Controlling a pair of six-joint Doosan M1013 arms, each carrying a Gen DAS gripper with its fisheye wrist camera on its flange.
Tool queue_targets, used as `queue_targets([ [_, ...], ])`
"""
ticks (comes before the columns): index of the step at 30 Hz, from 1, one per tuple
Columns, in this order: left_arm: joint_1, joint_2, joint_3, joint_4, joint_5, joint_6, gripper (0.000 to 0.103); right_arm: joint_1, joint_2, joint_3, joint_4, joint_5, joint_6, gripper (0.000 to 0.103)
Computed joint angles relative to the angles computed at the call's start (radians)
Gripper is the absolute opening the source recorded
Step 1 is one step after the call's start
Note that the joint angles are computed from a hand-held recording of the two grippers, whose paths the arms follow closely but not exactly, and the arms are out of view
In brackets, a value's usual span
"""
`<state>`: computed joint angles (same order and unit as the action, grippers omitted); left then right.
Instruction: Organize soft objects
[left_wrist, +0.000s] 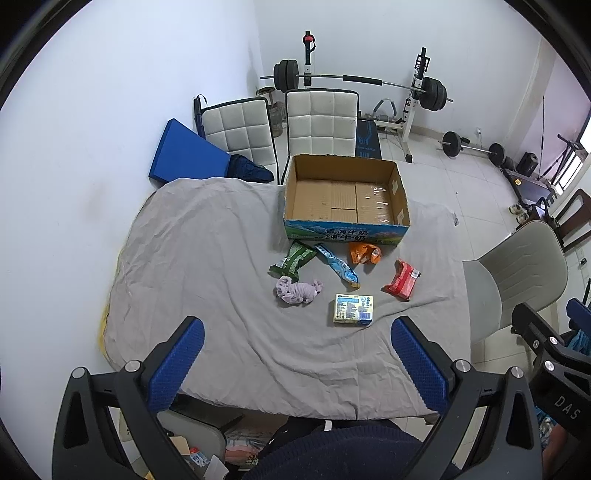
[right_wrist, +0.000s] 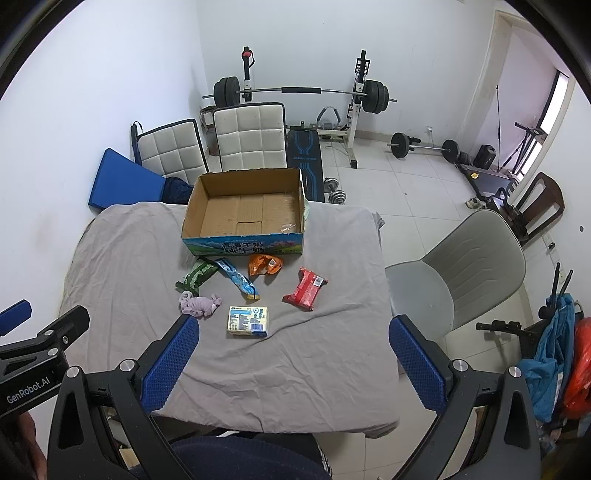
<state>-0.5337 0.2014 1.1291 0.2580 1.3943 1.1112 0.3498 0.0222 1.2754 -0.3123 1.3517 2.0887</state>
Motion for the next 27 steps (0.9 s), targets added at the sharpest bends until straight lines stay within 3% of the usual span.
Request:
queue_targets([
  [27,-0.006,-0.021,0.030,0.025,-0.044,-0.029,0.103,0.017,-0.007,-0.004,-0.040,-0.020,-0.005,0.103],
])
